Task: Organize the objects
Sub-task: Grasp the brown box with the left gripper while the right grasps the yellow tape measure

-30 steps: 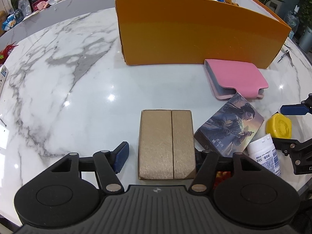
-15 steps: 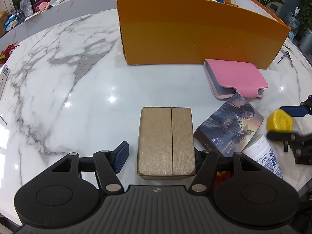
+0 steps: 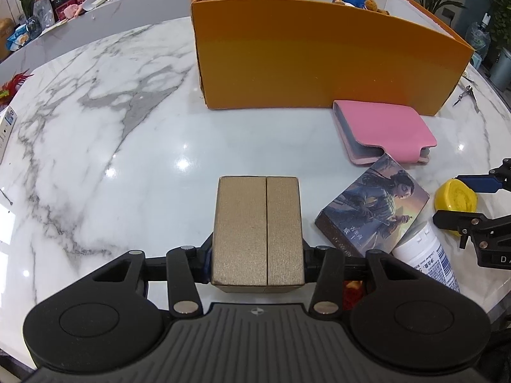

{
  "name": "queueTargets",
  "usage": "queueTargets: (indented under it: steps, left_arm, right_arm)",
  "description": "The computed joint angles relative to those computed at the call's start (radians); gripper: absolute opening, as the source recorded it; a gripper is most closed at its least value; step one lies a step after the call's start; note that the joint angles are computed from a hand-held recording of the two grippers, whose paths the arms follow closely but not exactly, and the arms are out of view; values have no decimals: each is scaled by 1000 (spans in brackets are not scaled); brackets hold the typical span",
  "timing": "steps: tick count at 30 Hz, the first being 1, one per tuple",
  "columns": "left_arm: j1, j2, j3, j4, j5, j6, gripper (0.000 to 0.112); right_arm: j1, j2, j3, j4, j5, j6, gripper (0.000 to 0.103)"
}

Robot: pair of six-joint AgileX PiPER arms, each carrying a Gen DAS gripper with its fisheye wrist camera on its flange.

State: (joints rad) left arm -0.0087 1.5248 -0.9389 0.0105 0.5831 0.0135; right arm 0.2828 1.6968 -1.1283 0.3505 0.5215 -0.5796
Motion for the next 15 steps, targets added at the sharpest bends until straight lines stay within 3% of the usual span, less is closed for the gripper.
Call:
queueTargets:
  steps: [15]
  left_arm:
    - [-36, -23, 15, 78, -14, -70, 52]
  right_arm:
    - [0, 5, -4, -29, -7, 48, 59]
